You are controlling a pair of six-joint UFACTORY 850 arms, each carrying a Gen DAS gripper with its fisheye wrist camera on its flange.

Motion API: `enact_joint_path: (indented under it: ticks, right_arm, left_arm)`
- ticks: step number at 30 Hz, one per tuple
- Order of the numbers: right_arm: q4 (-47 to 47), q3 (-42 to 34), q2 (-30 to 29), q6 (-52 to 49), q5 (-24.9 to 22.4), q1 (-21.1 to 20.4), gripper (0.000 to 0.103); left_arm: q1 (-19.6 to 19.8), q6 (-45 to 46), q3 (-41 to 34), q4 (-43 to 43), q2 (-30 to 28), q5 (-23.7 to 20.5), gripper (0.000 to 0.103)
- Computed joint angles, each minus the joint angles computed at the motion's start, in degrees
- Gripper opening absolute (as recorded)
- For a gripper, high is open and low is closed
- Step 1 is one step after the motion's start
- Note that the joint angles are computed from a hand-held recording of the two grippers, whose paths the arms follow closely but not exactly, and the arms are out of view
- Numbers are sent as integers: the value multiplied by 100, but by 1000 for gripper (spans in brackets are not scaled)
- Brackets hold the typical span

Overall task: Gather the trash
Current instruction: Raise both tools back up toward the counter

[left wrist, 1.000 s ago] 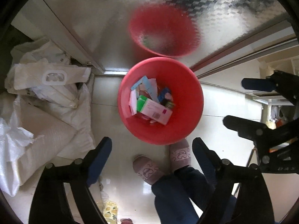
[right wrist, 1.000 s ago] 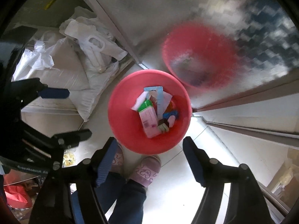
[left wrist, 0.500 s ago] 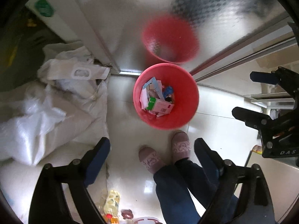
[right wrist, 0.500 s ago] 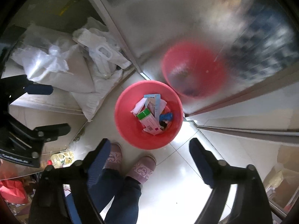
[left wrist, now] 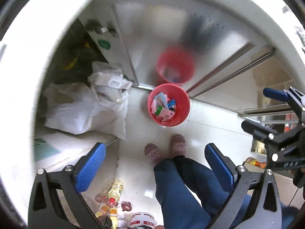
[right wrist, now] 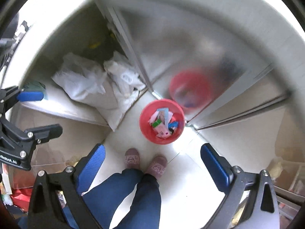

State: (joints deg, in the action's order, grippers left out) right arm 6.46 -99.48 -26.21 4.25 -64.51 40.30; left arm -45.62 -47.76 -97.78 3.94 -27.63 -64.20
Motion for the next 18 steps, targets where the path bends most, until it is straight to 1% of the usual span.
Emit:
enact_joint_path:
  ticks: [1,4,6,10,12,14,18]
  right_arm:
    - [-52,-209,-1,38,-108,4,102]
    - [-177,-734,-39,44,-313,26,102]
    - [-247,-999,-55,5,-349,47,102]
    - [-330,-1546,-187,-22,-497,28,102]
    - [-355,-1954,-385,9,-819,11,102]
    - [-415,-2254,-516,63,-994,7,102]
    - [-474,-2800,-689,119,-1002,-22,102]
  left_arm:
    - [-22,0,-94,53,42,-87,103]
    - [-95,-46,-571,302,71,-529,103]
    - [-154,-66,-918,533,63,-742,103]
    - [-202,-173,-1474,950,-2,-1057,103]
    - [-228,-206,-1761,1137,-86,-1219,103]
    - [-238,-216,-2021,1316,-170,-1335,103]
    - [-214,-90,-2510,1537,-354,-1608,103]
